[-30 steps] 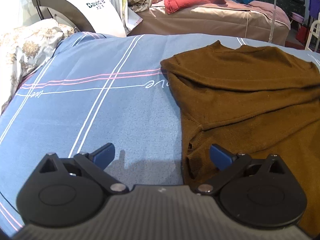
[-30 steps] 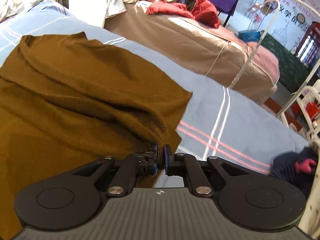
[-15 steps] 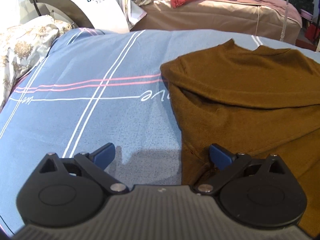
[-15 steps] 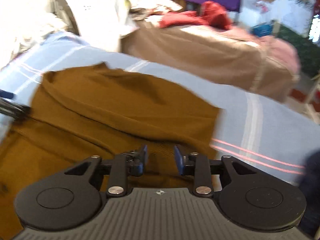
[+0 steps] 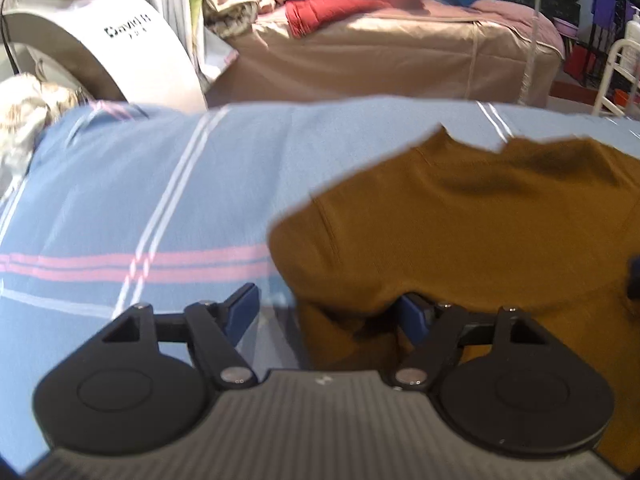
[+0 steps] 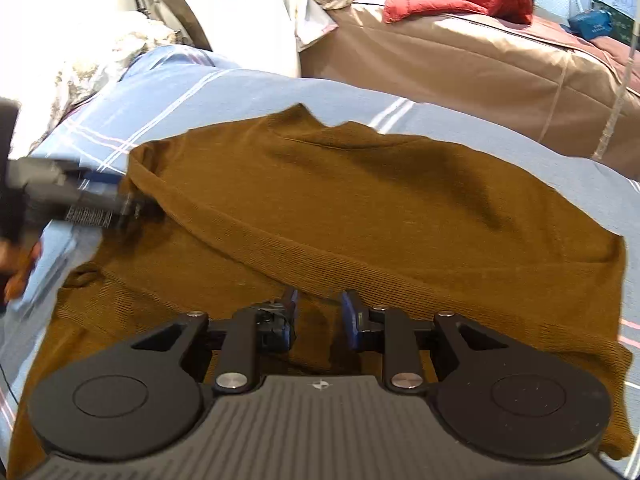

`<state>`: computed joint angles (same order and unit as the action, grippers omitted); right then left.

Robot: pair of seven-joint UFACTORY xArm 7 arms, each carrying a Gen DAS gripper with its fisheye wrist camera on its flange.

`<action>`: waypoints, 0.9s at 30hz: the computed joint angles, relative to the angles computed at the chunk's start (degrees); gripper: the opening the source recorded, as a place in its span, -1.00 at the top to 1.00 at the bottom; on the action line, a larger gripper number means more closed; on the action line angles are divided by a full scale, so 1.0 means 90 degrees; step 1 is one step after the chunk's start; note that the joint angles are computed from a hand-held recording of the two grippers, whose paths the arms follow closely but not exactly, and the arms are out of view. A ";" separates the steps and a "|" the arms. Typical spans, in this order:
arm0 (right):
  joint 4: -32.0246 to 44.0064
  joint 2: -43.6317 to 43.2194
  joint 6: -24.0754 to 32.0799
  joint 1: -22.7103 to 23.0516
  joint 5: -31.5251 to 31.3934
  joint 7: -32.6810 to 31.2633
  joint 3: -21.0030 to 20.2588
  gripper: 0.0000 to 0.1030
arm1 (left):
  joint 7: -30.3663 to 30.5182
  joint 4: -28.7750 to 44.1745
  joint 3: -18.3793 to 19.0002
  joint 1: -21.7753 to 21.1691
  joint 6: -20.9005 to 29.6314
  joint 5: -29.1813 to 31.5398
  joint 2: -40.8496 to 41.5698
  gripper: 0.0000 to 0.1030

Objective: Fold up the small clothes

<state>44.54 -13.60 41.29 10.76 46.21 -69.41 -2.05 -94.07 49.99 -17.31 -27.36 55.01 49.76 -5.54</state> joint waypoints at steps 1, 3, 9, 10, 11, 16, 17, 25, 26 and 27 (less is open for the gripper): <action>0.0036 0.0059 -0.0094 -0.0047 -0.0035 0.0032 -0.0018 0.17 | 0.0066 0.0086 0.0066 0.0092 0.0114 0.0209 0.0081 -0.46; 0.0130 0.0214 -0.0367 -0.0162 -0.0066 0.0153 -0.0051 0.17 | 0.0308 0.0529 0.0380 -0.0063 0.1120 0.0445 0.0448 -0.59; 0.0356 0.0229 -0.0123 -0.0430 0.0556 -0.0418 -0.0423 0.14 | -0.0435 -0.0317 0.0744 0.0170 0.0428 0.0200 -0.0875 -0.62; 0.0395 0.0209 0.0243 -0.0477 0.0673 -0.0705 -0.0519 0.14 | -0.0409 -0.0491 0.0412 0.0408 0.0085 0.0108 -0.1115 -0.62; 0.0447 0.0209 0.0642 -0.0552 0.0677 -0.0932 -0.0590 0.15 | -0.0317 -0.0611 0.0286 0.0379 -0.0183 0.0053 -0.1263 -0.62; 0.0567 0.0450 0.1479 -0.0757 0.0309 -0.1542 -0.0360 0.22 | 0.0808 -0.0725 0.0303 -0.0005 -0.2067 -0.0792 -0.0762 -0.62; 0.0511 0.0488 0.1198 -0.0744 0.0257 -0.1549 -0.0223 0.24 | 0.0893 -0.0525 0.0237 -0.0015 -0.2048 -0.0709 -0.0413 -0.62; 0.1168 0.1309 -0.1532 -0.0743 0.1114 -0.0662 0.0165 0.01 | -0.0434 0.0651 0.0405 0.0179 0.0299 0.0411 0.0608 -0.83; 0.1228 0.1248 -0.1211 -0.0842 0.1153 -0.0662 0.0098 -0.02 | -0.0526 0.0618 0.0427 0.0256 0.0378 0.0175 0.0504 -0.83; 0.1287 0.1169 -0.0637 -0.0961 0.1235 -0.0837 -0.0013 -0.02 | -0.0649 0.0472 0.0692 0.0067 0.0191 0.0043 0.0314 -0.83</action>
